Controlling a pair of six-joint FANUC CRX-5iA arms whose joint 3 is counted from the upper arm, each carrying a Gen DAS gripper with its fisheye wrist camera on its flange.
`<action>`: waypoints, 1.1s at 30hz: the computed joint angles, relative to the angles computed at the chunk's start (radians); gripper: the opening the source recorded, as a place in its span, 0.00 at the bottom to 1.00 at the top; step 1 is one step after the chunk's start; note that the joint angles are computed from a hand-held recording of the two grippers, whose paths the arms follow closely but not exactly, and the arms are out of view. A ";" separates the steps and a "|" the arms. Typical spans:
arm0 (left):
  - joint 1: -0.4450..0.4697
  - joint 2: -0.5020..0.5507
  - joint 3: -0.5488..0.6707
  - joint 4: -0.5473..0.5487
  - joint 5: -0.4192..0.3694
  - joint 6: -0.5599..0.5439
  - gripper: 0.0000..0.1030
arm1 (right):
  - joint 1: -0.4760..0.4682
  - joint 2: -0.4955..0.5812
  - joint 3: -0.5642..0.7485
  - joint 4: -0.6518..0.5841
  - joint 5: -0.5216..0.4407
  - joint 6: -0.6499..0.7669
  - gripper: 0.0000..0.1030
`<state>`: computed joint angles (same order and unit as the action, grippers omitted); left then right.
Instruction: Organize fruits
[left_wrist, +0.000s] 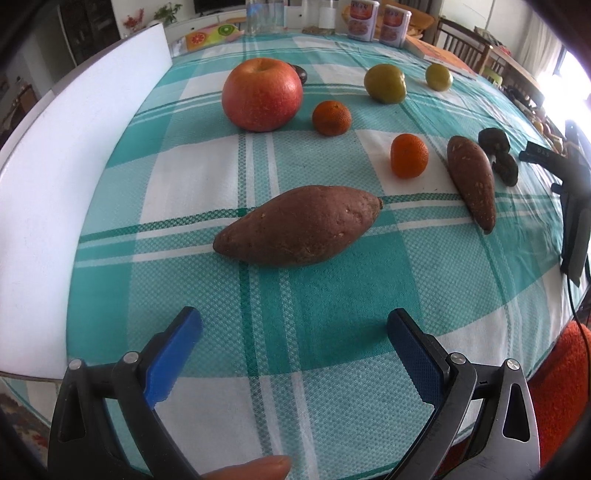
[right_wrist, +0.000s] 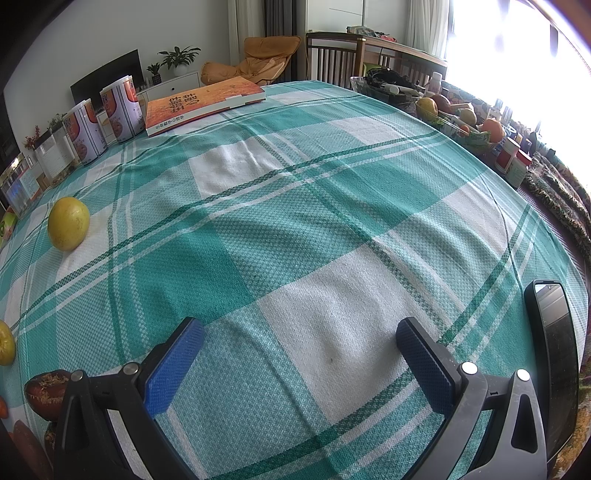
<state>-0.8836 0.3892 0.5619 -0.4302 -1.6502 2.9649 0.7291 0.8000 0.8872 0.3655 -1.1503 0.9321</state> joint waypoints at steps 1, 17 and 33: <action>-0.007 -0.001 -0.001 -0.015 -0.007 0.004 0.98 | 0.000 0.000 0.000 0.000 0.000 0.000 1.00; -0.031 -0.005 -0.012 -0.064 -0.017 -0.013 1.00 | 0.000 0.017 0.030 0.003 -0.016 0.000 1.00; -0.002 -0.033 0.023 -0.144 0.084 -0.522 0.97 | -0.004 -0.482 -0.639 -0.168 0.488 -0.182 1.00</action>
